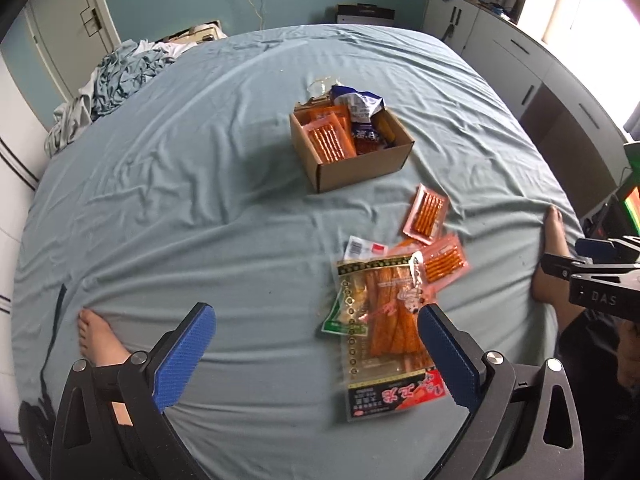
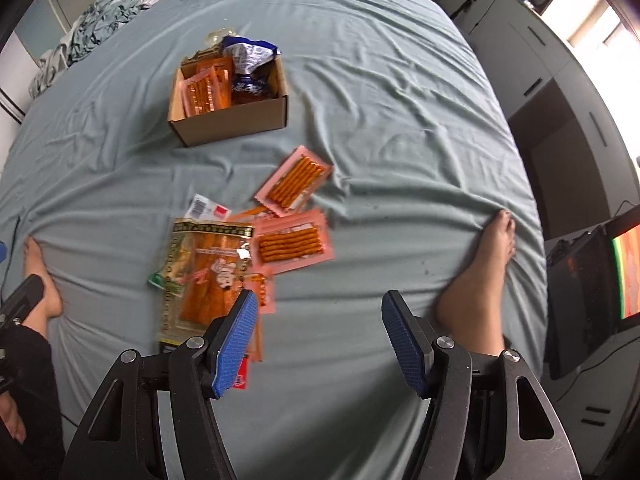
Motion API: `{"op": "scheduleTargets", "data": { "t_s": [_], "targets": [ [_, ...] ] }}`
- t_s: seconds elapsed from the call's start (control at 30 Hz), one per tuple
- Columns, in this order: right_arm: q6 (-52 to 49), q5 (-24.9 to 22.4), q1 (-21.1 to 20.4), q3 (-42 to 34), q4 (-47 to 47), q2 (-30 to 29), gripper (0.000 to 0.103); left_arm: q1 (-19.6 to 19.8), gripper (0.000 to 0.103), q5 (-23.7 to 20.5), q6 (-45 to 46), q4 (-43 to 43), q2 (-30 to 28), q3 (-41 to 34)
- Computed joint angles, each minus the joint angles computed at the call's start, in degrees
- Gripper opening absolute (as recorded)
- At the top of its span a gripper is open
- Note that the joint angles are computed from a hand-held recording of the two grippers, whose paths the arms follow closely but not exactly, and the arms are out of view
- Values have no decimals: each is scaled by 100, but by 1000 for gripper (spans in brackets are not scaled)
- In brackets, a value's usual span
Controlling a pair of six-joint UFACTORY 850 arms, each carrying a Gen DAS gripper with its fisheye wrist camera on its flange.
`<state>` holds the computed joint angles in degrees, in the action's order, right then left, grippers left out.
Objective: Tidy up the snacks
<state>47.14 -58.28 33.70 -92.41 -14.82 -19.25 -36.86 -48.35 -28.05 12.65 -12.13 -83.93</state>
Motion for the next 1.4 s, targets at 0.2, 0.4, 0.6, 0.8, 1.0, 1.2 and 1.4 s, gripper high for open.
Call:
{"op": "scheduleTargets", "data": {
  "t_s": [0.2,0.4,0.6,0.8,1.0,1.2,1.4],
  "targets": [
    [-75,-114,36,-48,360,-261,63,42,103,20,302,-327,-34,-4],
    [-276,1,-65,-111,543,-368,63,60,103,-13,257,-319,-80,17],
    [-251,73,-136,-52,711,-367,63,66,103,-80,363,-341,-121,35],
    [-301,-32,-111,-146,706,-477,63,54,103,-89,425,-343,-116,58],
    [-299,-59,-114,-189,678,-536,63,41,103,-86,471,-340,-111,78],
    [-312,-92,-110,-239,678,-593,63,32,103,-123,550,-362,-133,87],
    [-343,-107,-90,-258,633,-617,63,45,103,-113,511,-344,-127,98]
  ]
}}
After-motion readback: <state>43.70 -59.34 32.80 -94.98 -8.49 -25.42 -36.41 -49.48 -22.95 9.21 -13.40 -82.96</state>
